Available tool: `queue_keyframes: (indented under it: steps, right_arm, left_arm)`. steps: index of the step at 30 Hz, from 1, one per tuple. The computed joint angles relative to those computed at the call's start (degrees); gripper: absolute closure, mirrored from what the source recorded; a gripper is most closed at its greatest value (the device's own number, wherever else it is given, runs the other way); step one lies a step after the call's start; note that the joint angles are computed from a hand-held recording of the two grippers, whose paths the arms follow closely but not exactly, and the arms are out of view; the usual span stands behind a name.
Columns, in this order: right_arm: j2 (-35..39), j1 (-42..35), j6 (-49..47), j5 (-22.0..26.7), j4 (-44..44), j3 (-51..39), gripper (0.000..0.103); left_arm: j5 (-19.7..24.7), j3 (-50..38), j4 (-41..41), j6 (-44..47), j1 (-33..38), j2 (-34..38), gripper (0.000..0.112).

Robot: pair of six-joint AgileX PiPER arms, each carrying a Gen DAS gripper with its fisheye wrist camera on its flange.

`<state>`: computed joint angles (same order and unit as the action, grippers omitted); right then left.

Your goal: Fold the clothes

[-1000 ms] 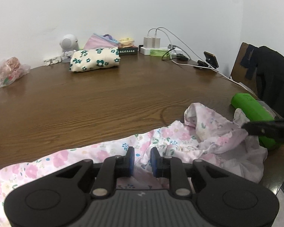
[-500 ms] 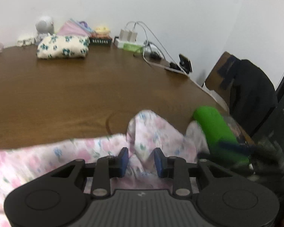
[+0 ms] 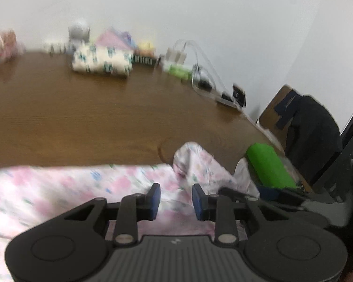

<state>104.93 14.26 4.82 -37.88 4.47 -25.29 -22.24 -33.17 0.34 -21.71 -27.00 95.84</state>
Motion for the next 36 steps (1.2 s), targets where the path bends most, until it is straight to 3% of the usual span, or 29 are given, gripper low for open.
queue_keyframes:
  steps: [3,7,10,14,17,21,23,25,27,29,32,33,36]
  right_arm:
    - [-0.8,0.4,-0.3,0.9,0.2,-0.1,0.091]
    - [-4.0,0.3,-1.3,0.7,1.3,0.3,0.094]
    - [-7.3,1.2,-4.0,1.1,4.0,0.3,0.095]
    - [-13.5,5.6,-5.6,1.5,4.4,1.1,0.096]
    - [-14.9,14.8,-6.3,2.6,3.2,-0.9,0.096]
    - [-5.6,27.5,-11.3,5.2,6.3,-10.3,0.096]
    - [0.2,31.7,-16.2,8.7,11.1,-17.0,0.095]
    - [5.5,34.0,-20.8,14.3,14.5,-23.5,0.091]
    - [7.8,34.9,-21.6,17.0,15.4,-26.2,0.076]
    - [6.1,34.3,-14.8,16.1,8.1,-24.0,0.059]
    - [-0.9,31.8,-5.4,13.2,-4.1,-17.8,0.049]
    - [-4.2,30.1,-0.9,12.2,-9.7,-15.3,0.049]
    - [-11.7,22.7,11.0,11.6,-24.1,-12.3,0.048]
  left_arm:
    - [-0.6,5.4,-8.6,9.3,2.7,-6.6,0.077]
    - [0.3,11.5,-18.7,18.6,10.2,-13.0,0.076]
    - [-0.6,16.1,-20.5,21.0,15.9,-15.6,0.076]
    - [-1.7,21.7,-4.7,8.1,25.1,-19.7,0.076]
    - [-3.8,24.9,12.4,-3.6,35.2,-21.4,0.076]
    - [-4.9,27.0,33.8,-17.9,48.0,-25.0,0.076]
    - [-5.6,27.6,43.4,-23.8,53.6,-27.0,0.076]
    - [-6.3,28.1,47.9,-25.9,57.1,-27.6,0.074]
    - [-7.8,28.4,52.8,-27.9,60.8,-27.2,0.071]
    - [-9.4,28.7,55.6,-28.0,63.1,-26.5,0.068]
    - [-10.0,28.8,57.9,-27.9,63.9,-26.5,0.065]
    - [-8.3,28.5,58.3,-29.0,62.9,-27.4,0.062]
    - [3.8,26.6,57.1,-35.4,54.4,-32.5,0.053]
